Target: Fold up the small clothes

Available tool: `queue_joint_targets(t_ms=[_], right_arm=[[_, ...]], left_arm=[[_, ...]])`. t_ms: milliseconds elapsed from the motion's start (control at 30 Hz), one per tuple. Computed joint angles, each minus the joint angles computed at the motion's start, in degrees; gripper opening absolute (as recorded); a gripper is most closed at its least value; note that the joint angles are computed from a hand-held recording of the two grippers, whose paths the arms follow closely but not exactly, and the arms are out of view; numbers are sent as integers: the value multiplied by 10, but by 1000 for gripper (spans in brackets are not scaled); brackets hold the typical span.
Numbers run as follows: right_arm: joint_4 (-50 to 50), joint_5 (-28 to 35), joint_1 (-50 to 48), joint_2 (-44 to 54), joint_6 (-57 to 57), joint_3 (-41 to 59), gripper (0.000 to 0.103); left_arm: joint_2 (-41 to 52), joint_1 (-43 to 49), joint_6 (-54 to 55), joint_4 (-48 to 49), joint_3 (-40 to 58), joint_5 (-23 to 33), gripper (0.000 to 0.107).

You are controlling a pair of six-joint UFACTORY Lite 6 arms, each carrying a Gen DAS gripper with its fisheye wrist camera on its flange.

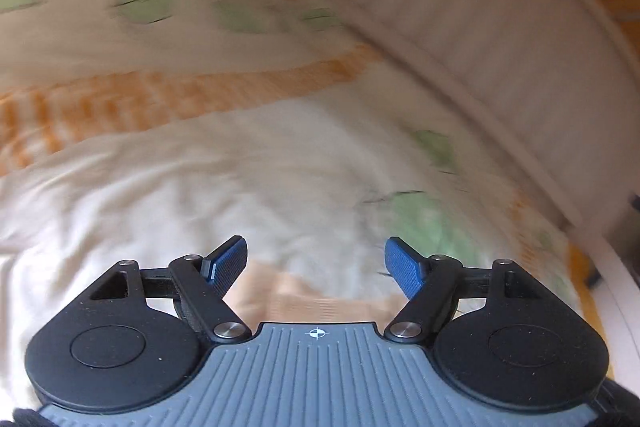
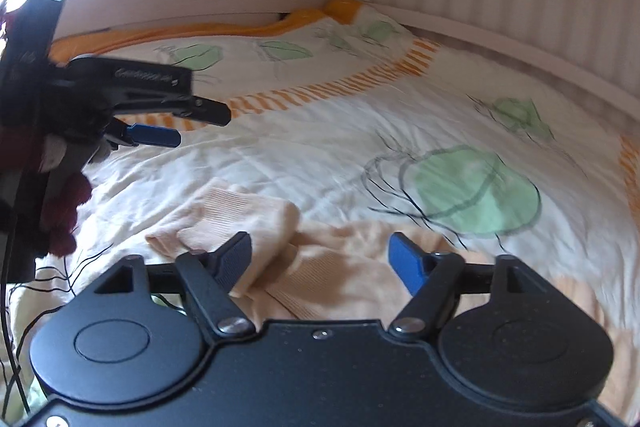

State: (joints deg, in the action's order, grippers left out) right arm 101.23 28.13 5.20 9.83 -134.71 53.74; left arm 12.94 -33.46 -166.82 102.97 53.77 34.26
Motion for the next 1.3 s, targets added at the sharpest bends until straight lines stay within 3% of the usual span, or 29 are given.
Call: queue_joint_targets(t_ms=[100,233,467,633,667,700,733,767,900,1067,1300], right_arm=[[53,-29,56,17,-79,7,58],[70,-59,116,67,-116,37,50],[166,-84,188,148,-220,76,49],[285,-109,219,199,-364,98,49],[310,-112,222,208,-395,102,46],[313,-114,222,211,-401,103,35],[293,-118,222,218,-383,111,25],[251,-122,220,223,-342,119,8],[217,-83,192,189,-267,103,7],[90,-3,78,104,-62,95,7],[-107,42,-124,103,172,201,7]], left_arm=[[-4,34,53,-120,-15,-34,75],[-41,68,-30,-106,-74,-58,75],[-48,56,-9,-119,-72,-40,75],[-29,60,-14,-110,-57,-48,75],[-29,60,-13,-110,-57,-47,75],[-28,60,-12,-110,-57,-46,75],[-27,59,-11,-111,-56,-44,75],[-25,58,-9,-111,-55,-44,75],[-18,60,6,-119,-49,-47,75],[-6,56,32,-127,-34,-46,75],[24,35,107,-152,10,-39,75]])
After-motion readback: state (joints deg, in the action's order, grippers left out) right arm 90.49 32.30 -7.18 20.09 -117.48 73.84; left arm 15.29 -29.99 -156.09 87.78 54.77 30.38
